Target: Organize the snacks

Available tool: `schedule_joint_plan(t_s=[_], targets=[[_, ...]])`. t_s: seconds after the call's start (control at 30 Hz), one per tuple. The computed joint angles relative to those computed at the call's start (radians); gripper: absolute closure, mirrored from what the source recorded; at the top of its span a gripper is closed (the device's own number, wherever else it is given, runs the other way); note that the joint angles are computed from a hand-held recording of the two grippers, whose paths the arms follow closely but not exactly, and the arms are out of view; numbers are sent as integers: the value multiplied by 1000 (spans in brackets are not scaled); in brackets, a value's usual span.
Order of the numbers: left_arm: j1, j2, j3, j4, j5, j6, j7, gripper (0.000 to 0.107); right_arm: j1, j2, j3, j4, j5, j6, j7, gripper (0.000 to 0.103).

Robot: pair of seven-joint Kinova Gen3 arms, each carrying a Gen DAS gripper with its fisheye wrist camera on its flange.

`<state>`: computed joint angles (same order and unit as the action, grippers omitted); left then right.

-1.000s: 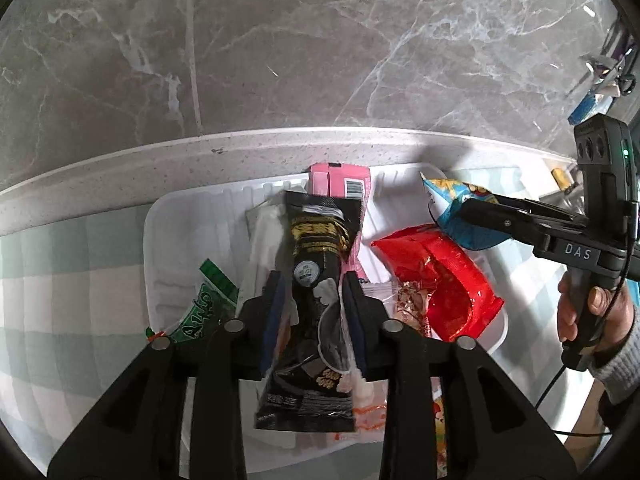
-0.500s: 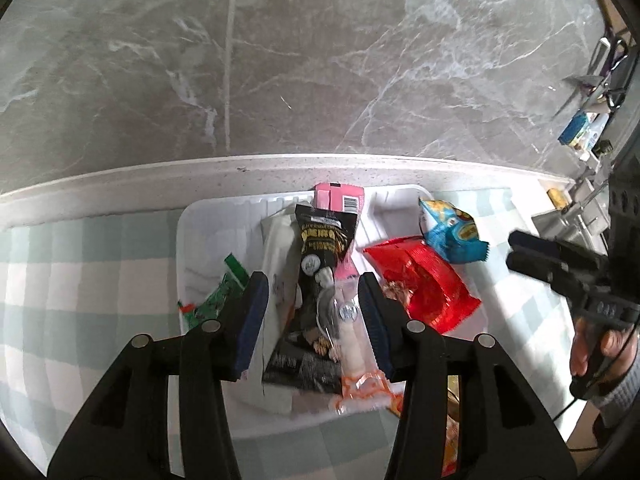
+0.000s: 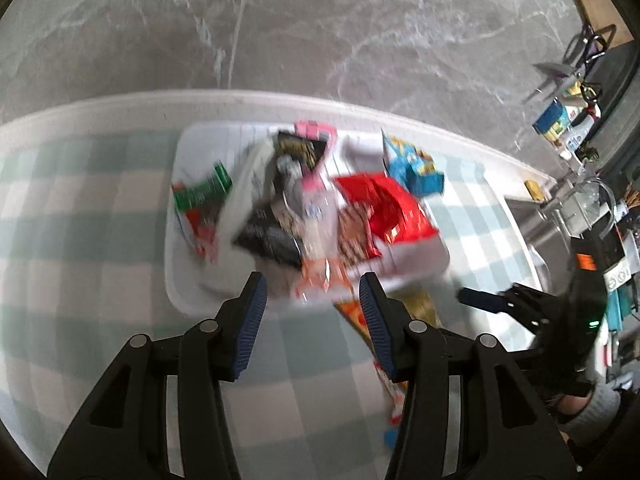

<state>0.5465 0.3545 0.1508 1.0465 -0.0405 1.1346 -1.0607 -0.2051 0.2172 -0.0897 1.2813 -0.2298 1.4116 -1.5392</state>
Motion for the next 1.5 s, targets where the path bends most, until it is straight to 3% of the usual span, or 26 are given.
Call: schedule_joint_plan(t_s=[0.23,0.37,0.5,0.87,1.17,1.5], targets=[[16,-17,27,76,40,-11,13,61,-52,-3,-11,35,81,11,-12,43],[38,17,35,48,44,20,8,61,-43,-11,-4,44,78,19,-9,64],[57,67,36,-1,55,46,-1,61,-25,-44,7,79,85,8,-1,67],[131,214,5,-200,43,181,17,61,43,-125,39,142,92,33,-4,68],[182,313,-21,-354,27,266,22,61,38,-138,31,164,100,20,-25,67],[203,353,-38,-403,31,272,36,61,36,-134,30,167,105,17,-16,66]])
